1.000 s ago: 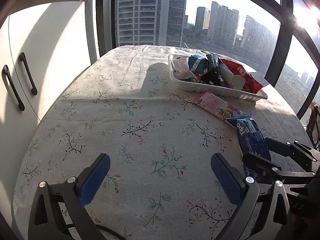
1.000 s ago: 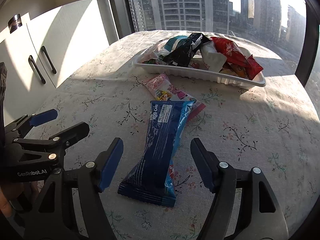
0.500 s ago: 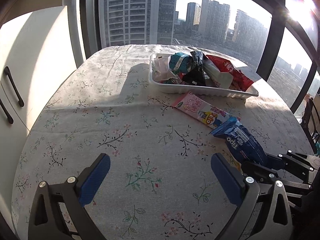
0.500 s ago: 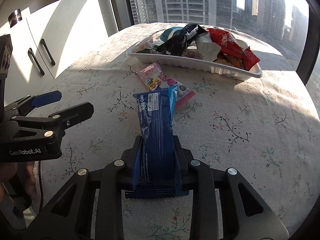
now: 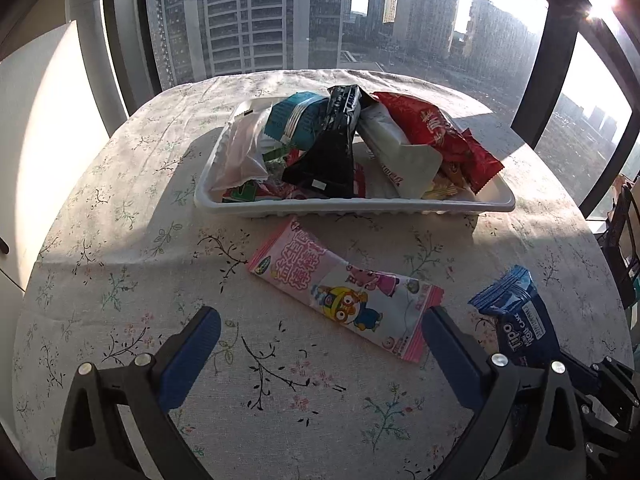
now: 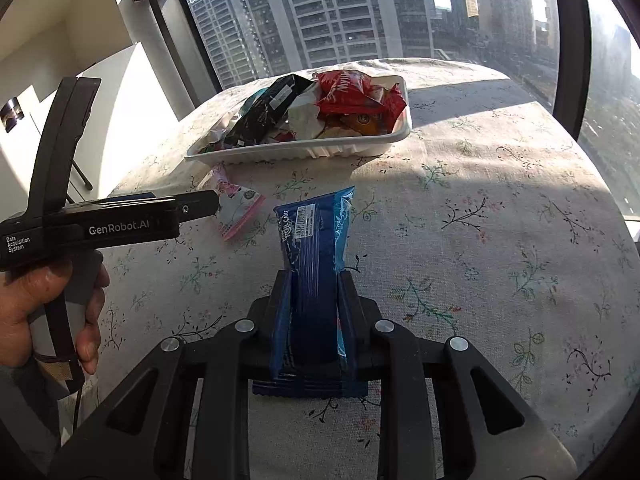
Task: Organize snacks
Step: 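Grasp the blue Oreo-style pack with the right gripper, then grasp the pink cartoon candy pack with the left gripper while the right gripper holds the blue pack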
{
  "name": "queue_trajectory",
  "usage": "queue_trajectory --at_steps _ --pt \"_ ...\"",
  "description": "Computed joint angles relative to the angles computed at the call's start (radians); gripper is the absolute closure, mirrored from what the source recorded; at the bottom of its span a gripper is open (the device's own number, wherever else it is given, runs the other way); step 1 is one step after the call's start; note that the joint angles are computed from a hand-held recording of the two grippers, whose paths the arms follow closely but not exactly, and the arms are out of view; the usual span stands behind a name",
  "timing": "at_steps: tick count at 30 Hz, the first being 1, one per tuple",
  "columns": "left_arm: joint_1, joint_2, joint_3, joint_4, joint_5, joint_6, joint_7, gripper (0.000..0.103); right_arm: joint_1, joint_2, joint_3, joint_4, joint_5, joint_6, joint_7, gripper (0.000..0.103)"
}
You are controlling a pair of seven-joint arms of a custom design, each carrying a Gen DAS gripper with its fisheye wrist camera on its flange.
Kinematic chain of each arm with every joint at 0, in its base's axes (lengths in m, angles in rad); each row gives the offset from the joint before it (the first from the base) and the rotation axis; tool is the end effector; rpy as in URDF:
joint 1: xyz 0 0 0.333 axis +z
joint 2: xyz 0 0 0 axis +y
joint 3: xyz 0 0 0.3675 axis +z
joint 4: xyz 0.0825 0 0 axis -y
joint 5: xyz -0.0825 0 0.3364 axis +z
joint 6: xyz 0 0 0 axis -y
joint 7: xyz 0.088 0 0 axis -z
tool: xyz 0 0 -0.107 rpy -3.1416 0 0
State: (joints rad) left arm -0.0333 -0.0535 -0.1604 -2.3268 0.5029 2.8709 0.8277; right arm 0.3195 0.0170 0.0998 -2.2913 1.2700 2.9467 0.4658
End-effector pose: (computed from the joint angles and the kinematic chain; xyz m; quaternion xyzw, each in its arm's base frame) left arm 0.4865 -0.1244 0.5052 -0.7041 0.6360 -0.2267 0.2197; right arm 0.4792 0.1447 0.4662 -0.7519 0.5343 -0.1027 0.3722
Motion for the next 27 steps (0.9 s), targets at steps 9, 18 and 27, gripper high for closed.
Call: queue_trajectory --at_steps 9,18,27 --pt "-0.031 0.07 0.017 0.115 0.066 -0.114 -0.116 0.001 -0.03 0.001 -0.019 0.012 0.06 -0.119 -0.038 0.079" --pt "-0.057 0.117 0.028 0.155 0.014 -0.145 -0.017 0.029 -0.037 0.0 -0.021 0.011 0.07 -0.15 -0.046 0.079" --pt "-0.038 0.044 0.029 0.046 -0.006 -0.069 0.068 0.049 -0.032 0.0 -0.017 0.006 0.019 -0.133 -0.008 0.076"
